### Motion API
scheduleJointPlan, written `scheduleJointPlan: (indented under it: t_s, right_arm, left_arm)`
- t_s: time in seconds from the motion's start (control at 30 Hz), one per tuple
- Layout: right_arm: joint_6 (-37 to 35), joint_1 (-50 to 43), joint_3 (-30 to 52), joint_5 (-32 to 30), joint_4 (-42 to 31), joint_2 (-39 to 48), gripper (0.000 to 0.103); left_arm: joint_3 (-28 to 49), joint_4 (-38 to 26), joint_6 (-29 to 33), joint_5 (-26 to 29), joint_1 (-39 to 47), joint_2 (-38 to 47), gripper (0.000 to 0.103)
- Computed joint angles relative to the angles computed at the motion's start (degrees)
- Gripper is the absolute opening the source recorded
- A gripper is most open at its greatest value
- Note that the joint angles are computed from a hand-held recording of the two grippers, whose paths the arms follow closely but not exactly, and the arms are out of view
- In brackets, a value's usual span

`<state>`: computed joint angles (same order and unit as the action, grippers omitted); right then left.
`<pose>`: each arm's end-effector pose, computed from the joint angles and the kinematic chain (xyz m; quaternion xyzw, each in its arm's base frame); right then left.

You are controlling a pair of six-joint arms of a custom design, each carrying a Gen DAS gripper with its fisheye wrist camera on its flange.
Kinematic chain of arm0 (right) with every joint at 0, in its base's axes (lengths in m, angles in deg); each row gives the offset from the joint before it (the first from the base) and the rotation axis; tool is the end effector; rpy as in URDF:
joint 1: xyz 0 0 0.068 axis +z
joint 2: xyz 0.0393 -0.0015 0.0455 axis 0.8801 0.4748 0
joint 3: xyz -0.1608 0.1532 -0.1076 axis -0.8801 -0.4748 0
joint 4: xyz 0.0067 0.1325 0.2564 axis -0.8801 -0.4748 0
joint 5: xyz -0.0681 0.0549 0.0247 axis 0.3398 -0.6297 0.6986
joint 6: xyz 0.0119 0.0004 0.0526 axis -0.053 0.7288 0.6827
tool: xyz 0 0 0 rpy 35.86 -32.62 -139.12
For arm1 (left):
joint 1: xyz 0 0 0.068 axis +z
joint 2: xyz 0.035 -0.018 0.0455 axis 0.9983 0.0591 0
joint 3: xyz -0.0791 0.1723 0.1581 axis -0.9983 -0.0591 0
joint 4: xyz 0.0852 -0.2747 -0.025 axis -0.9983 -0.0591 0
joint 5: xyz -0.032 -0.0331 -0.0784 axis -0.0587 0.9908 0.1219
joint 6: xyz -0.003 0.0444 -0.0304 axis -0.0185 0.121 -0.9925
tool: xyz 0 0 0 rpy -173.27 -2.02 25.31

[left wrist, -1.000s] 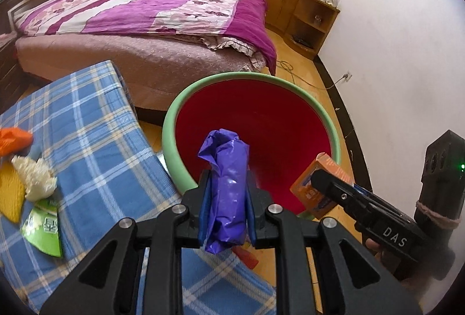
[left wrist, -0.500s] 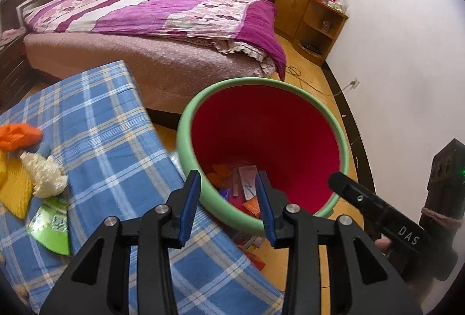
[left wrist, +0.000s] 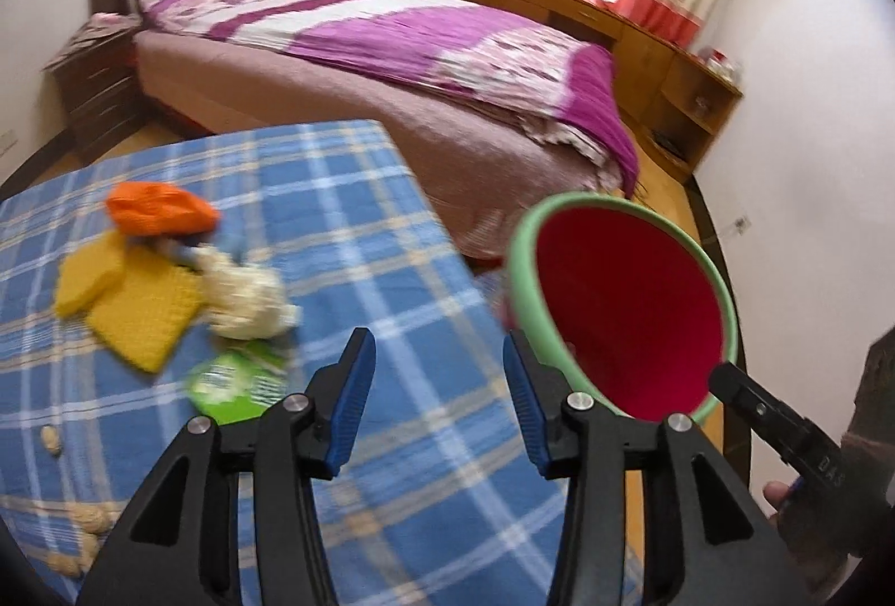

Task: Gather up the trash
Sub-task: 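Withdraw both tools from the bucket back over the table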

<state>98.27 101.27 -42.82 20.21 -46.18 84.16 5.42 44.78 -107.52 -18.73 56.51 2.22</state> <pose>0.1935 0.1580 0.1802 0.0038 0.9018 0.2556 0.3484 0.1791 -0.0910 0.1875 -0.1308 0.9175 -0.0764 0.3678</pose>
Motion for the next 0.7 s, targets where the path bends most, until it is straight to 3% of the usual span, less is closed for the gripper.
scheduleJointPlan:
  t_s: [0.17,0.37,0.53,0.7]
  right_arm:
    - [0.7,4.2,2.7,2.1,0.3,3.7,0.078]
    - [1.7,7.9,6.1,3.8,0.6,8.7,0.082]
    - [1.9,10.0,9.4,4.5,1.1,13.4,0.082]
    - [1.8,11.6,12.8,4.8,1.1,18.1,0.084]
  left_arm:
    - [-3.4,-5.2,2.7,1.6,8.2,-9.4,0.048]
    - [-6.2,-8.5,10.5,6.9,23.2,-16.4,0.048]
    - [-7.2,-7.3,17.4,11.7,35.2,-15.9,0.048]
    - [-7.5,-2.7,25.1,15.2,46.3,-9.7,0.048]
